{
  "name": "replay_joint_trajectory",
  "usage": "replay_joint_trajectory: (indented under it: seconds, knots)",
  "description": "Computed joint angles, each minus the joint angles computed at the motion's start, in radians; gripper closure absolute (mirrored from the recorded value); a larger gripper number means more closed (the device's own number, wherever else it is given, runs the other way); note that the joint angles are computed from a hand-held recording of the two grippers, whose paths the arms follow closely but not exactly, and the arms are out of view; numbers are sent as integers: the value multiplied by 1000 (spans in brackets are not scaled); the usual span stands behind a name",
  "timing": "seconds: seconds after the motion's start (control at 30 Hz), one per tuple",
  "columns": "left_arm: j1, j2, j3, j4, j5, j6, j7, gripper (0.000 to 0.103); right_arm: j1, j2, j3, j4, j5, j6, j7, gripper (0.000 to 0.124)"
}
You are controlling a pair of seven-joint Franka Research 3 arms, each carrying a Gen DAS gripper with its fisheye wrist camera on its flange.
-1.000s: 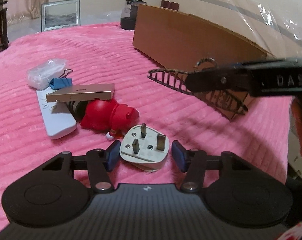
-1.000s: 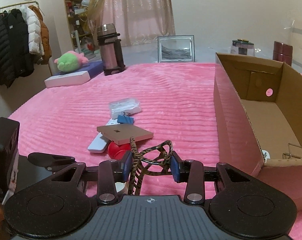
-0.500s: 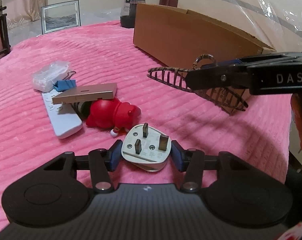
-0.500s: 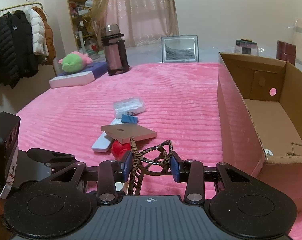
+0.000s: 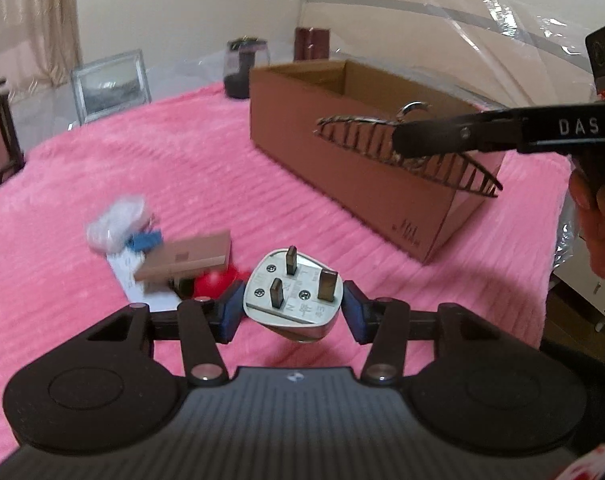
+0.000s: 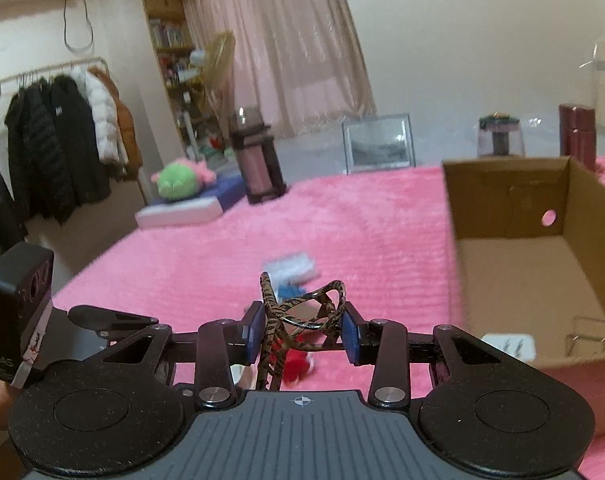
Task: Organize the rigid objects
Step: 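Grasp the braided cord with the right tool while the left tool grasps the white three-pin plug, then lower the three-pin plug and braided cord into the box with both tools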
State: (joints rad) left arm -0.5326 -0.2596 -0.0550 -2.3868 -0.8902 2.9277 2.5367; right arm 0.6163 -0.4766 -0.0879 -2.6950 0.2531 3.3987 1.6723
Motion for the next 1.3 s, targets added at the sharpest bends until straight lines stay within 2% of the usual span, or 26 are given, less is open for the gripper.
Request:
replay_joint_trajectory:
  seconds: [0.13, 0.23, 0.37, 0.7, 0.93, 1.13, 1.3]
  knots:
    - [-12, 1, 4, 58, -18, -37, 35, 57, -58, -89, 7, -36, -1, -18, -33, 88]
    - [-9, 18, -8, 112, -33, -66, 60, 57, -66, -157, -32, -63, -3, -48, -71, 87]
    - [10, 51, -45, 186, -33, -101, 87, 57, -70, -253, -110, -97, -7, -108, -165, 87]
    - [82, 189, -153, 392, 62, -184, 85, 57, -89, -380, -312, -55, -24, -376, -512, 87]
    - [137, 308, -230, 544, 265, -234, -4, 57, -103, -321, -370, 55, -46, -559, -746, 87]
    - [166, 388, -273, 654, 427, -305, -74, 57, -131, -241, -363, 133, -44, -668, -890, 87]
    - [171, 443, -298, 737, 544, -363, -111, 57, -178, -175, -325, 184, -41, -741, -976, 87]
